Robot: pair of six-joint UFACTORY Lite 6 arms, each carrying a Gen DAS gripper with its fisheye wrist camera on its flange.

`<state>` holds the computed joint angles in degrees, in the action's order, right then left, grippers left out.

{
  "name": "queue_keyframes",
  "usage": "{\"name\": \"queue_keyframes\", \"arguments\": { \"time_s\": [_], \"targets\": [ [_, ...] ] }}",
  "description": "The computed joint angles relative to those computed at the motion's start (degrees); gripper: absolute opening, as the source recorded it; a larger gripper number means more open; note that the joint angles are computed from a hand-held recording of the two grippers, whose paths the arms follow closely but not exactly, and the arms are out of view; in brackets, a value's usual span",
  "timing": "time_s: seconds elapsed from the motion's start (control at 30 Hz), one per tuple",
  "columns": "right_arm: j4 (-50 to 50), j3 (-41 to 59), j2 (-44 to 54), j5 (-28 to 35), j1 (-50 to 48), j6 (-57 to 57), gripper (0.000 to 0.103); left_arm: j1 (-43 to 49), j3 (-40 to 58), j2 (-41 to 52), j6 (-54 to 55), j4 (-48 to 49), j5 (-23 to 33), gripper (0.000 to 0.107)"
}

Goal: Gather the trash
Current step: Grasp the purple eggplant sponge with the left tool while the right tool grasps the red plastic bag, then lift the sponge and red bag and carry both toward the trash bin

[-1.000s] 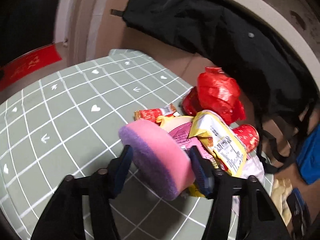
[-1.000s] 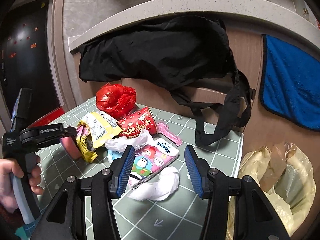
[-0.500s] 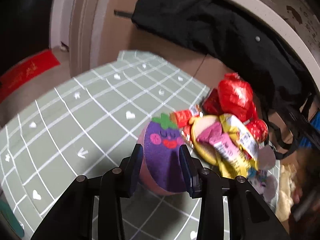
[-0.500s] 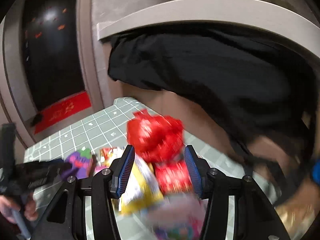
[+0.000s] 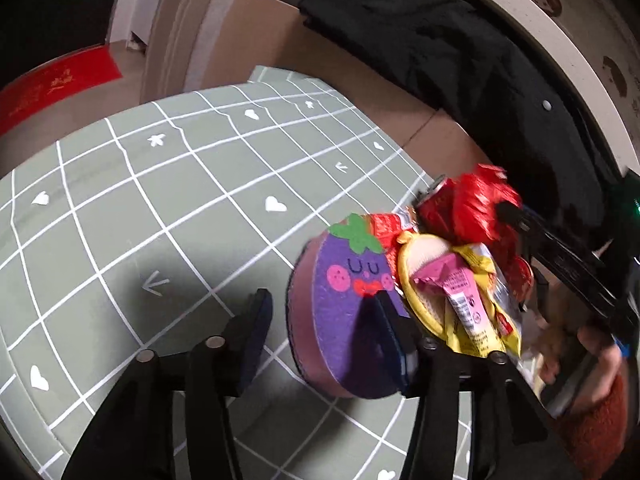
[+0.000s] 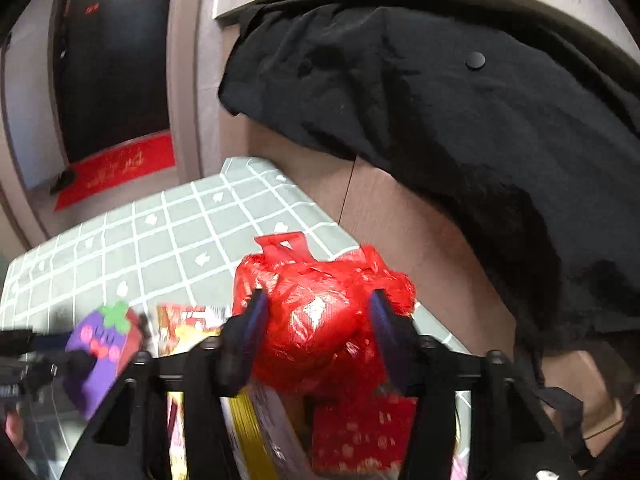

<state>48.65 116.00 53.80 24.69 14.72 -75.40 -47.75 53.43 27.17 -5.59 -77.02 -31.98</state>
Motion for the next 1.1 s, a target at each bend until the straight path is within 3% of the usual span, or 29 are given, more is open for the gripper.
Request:
{"name": "queue_keyframes", "arguments": {
  "time_s": [0.03, 0.1, 0.17, 0.3, 0.43, 0.5, 0.57, 0.6, 0.7, 0.83, 1.1],
  "targets": [
    [1.24, -1.63, -1.24, 0.24, -0.51, -1.27, 0.030, -0.67, 1.31, 0.77, 4.84, -5.09, -1.20, 0.065],
    [6.25, -5.94, -4.56, 1.03, -2.29, -5.57, 0.019, -1.37, 3.47, 2.00, 11.28, -11.52, -2.54, 0.069],
    [11.72, -9.93, -7.67, 1.63, -4.14, -10.38, 0.000, -0.89, 3.02, 1.88, 8.88, -9.20, -1.43, 0.069],
    [17.85, -14.40, -12.14, 8.20, -9.53, -14.77, 0.001, -0.21, 1.29, 1.24, -0.74, -3.96, 0.37, 0.068],
    [25.75, -21.55, -17.27, 8.66, -12.00, -23.72, 0.002, 0.54, 3.04, 1.78, 0.54, -6.95, 1.69, 0.068],
    [27.18, -22.89, -18.55, 10.29, -13.14, -25.86, 0.010, 1.25, 5.16, 2.78, 3.22, -8.46, 3.00, 0.067],
    [26.32, -23.60, -19.52, 13.94, -15.23, -25.37, 0.035, 2.15, 7.49, 4.08, 3.81, -6.21, 4.44, 0.056],
    [26.21, -23.70, -19.74, 16.76, -16.92, -25.37, 0.038, 2.29, 9.09, 4.89, 6.12, -6.93, 4.73, 0.053],
    [26.39, -24.14, -20.00, 20.06, -20.02, -24.89, 0.039, 1.14, 15.82, 7.70, 20.75, -15.24, 1.58, 0.042],
    [26.43, -23.66, -19.23, 17.24, -20.36, -25.23, 0.040, -0.59, 25.29, 11.67, 40.28, -25.22, -5.33, 0.034],
    [22.98, -6.27, -5.91, 20.62, -17.69, -16.44, 0.041, -5.47, 23.22, 6.98, 48.44, -28.51, -16.07, 0.032]
  ]
}}
